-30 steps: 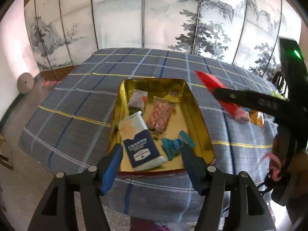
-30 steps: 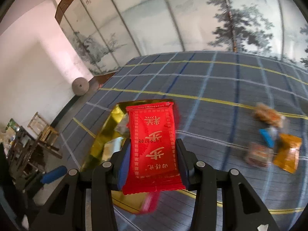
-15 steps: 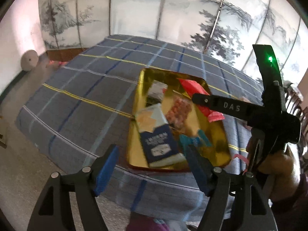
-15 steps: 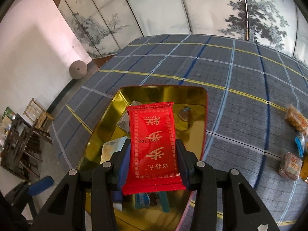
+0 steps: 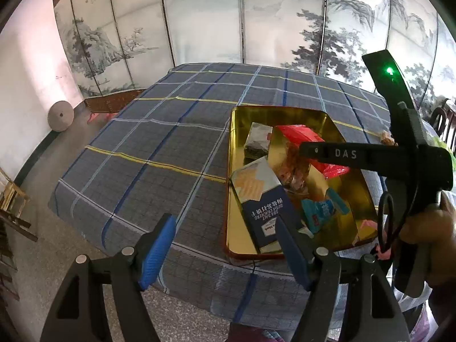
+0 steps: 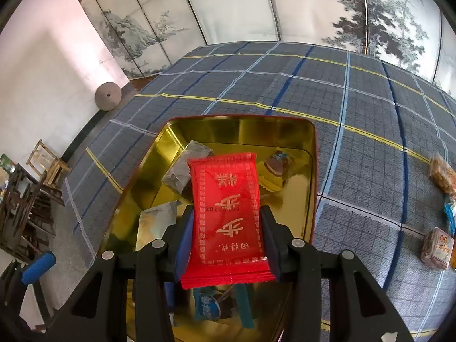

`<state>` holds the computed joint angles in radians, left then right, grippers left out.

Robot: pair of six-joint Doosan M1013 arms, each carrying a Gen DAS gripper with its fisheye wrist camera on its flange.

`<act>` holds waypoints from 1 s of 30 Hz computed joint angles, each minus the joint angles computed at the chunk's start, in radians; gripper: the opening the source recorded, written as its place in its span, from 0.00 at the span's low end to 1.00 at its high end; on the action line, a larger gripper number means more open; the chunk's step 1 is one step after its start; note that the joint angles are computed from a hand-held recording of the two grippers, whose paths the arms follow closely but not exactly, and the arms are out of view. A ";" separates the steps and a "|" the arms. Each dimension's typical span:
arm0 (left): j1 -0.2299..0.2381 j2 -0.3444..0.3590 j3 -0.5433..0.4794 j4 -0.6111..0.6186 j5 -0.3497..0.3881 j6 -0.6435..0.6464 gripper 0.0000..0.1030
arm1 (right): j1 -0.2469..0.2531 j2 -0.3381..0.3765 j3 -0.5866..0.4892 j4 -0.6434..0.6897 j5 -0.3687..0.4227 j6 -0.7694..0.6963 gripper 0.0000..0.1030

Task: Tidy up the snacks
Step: 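Carry the red pack into the gold tin and release it with the right gripper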

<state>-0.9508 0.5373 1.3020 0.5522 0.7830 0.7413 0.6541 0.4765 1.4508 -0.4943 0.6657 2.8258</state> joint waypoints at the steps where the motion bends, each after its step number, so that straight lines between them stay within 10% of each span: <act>1: 0.001 0.001 -0.002 -0.006 0.000 0.004 0.72 | 0.001 0.001 -0.002 -0.003 0.003 0.000 0.41; 17: -0.001 0.004 -0.001 -0.036 0.008 0.032 0.72 | 0.024 -0.012 0.007 -0.122 0.020 0.072 0.42; 30: -0.024 0.016 -0.030 -0.045 0.024 0.087 0.72 | 0.078 -0.126 0.173 -0.406 0.082 0.417 0.69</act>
